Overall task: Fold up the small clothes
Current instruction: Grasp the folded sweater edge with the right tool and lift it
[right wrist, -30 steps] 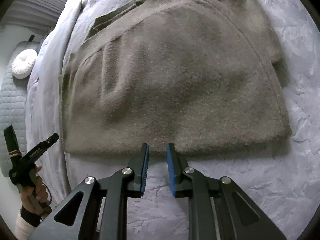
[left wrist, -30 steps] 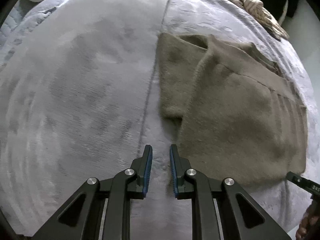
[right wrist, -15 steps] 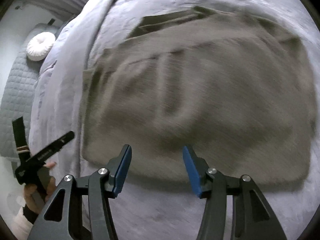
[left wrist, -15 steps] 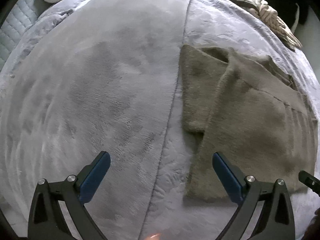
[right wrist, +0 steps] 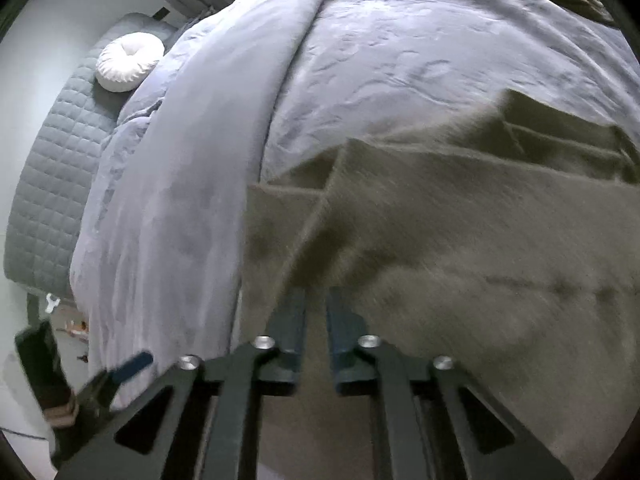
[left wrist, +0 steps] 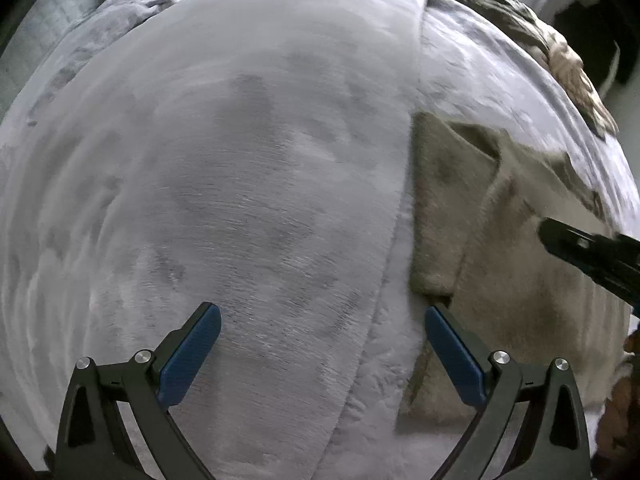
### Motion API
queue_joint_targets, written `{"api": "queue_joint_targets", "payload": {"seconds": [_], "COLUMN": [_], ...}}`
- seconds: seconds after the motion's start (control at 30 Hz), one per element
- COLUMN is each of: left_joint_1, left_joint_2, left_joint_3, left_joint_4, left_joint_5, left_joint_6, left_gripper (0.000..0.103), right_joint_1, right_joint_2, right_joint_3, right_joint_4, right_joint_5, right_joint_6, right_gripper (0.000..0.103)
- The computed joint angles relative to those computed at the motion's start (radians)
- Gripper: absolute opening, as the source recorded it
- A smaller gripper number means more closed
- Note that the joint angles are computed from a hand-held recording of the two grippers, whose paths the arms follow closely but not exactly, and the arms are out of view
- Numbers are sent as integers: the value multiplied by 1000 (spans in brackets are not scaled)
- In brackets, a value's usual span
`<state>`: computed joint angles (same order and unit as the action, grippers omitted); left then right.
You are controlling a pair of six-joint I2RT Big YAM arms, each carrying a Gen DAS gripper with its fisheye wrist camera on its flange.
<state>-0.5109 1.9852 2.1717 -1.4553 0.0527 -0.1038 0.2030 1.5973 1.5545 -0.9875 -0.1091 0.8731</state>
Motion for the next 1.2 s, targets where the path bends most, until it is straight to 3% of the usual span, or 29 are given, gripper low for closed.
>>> {"api": "queue_joint_targets", "payload": {"seconds": [0.1,0.2,0.3,0.43,0.83,0.93,1.0,1.03,1.2], "left_joint_1": [17,27,20,22,-17,-24,-32,-39,-59], "left_joint_2": [10,4,3,6,70,72,71,77,80], "left_joint_3": [13,1,-10,-4,92,101,98,105,106], "left_joint_4": [-9,-8,-10,-19,-75,-84,-84,-87,-102], "left_joint_5": [19,17,8,16,16,22,25,23,25], "left_joint_6": [-9,16,32,36,35,39,41,38,39], "left_gripper": [102,102,102,102,102,102,102,102,102], "right_joint_1": [0,8,18,17,40,41,42,43,55], "right_joint_2": [51,114,111,68,-168,-239,-293,-318,-435], "right_joint_3": [36,79,74,26,-207,-269,-313,-333,-427], "right_joint_4": [4,-33,-25,30,80,53,40,40,48], "right_joint_5": [-14,-83,-107,-189,-225,-221,-211,-206,-199], "right_joint_6": [-8,-44,-55,-15,121,150,182,198,290], "right_gripper": [10,10,10,10,11,21,44,49,52]}}
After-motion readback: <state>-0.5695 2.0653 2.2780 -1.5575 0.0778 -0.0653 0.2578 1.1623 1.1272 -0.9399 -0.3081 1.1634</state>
